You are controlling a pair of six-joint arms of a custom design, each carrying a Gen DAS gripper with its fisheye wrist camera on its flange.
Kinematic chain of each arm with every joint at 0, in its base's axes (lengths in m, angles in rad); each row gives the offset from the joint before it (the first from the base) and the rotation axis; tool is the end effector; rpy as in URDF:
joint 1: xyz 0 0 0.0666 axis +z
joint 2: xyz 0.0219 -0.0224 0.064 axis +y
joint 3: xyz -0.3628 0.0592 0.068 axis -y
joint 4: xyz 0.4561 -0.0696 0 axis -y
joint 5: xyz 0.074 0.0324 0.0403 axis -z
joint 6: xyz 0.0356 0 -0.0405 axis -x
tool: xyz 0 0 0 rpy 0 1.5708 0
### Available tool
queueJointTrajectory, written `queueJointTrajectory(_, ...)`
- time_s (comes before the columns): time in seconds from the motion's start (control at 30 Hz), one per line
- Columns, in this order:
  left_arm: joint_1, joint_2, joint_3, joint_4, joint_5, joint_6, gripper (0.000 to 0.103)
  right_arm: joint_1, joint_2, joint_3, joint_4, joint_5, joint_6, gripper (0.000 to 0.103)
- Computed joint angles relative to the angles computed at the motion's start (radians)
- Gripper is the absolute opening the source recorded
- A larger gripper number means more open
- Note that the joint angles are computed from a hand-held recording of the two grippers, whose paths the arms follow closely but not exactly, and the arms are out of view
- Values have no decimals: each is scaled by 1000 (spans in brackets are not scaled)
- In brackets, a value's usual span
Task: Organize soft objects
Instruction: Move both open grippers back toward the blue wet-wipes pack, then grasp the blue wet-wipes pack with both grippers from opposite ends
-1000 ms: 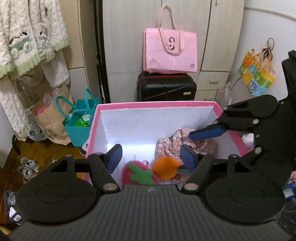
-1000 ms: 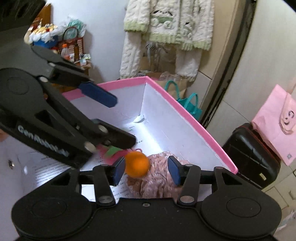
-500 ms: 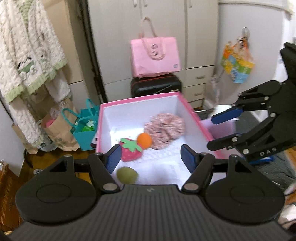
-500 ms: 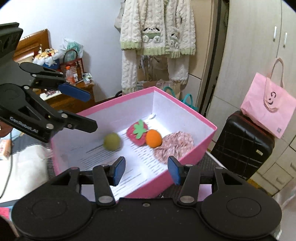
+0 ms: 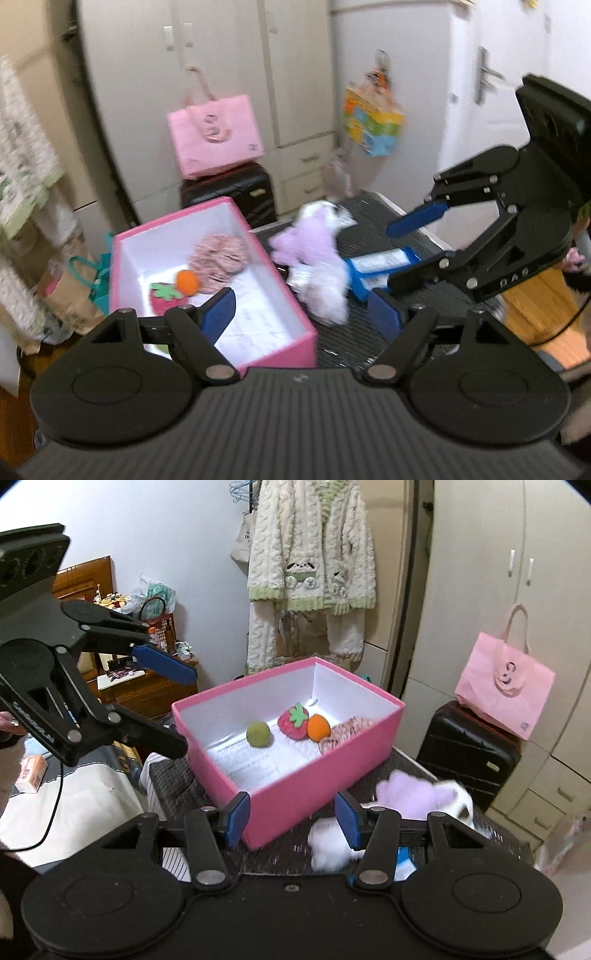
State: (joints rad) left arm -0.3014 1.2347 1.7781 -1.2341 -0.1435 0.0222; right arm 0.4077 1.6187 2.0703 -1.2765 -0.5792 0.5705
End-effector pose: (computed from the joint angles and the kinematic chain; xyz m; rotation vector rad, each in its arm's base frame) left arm 0.4224 -0.1264 0.6616 0.2379 2.2405 -0.0111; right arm 0.5321 0.2506 0.6124 -1.3117 1.8962 0.6073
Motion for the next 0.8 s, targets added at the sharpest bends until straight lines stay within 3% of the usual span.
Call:
queueJointTrajectory(0.13, -48, 14, -10, -23, -12, -18, 78, -39, -92, -140, 45, -3, -5, 57)
queueJointTrajectory(0.33, -97, 30, -40, 5, -3, -54, 78, -93, -180, -294, 103, 7, -17, 59)
queueJointTrajectory(0.53, -120, 74, -48, 77, -9, -74, 78, -137, -176, -354, 152, 17, -55, 60)
queueJointTrajectory(0.8, -90, 193, 6, 90, 100, 10, 75, -161, -120, -381, 230, 78, -98, 60)
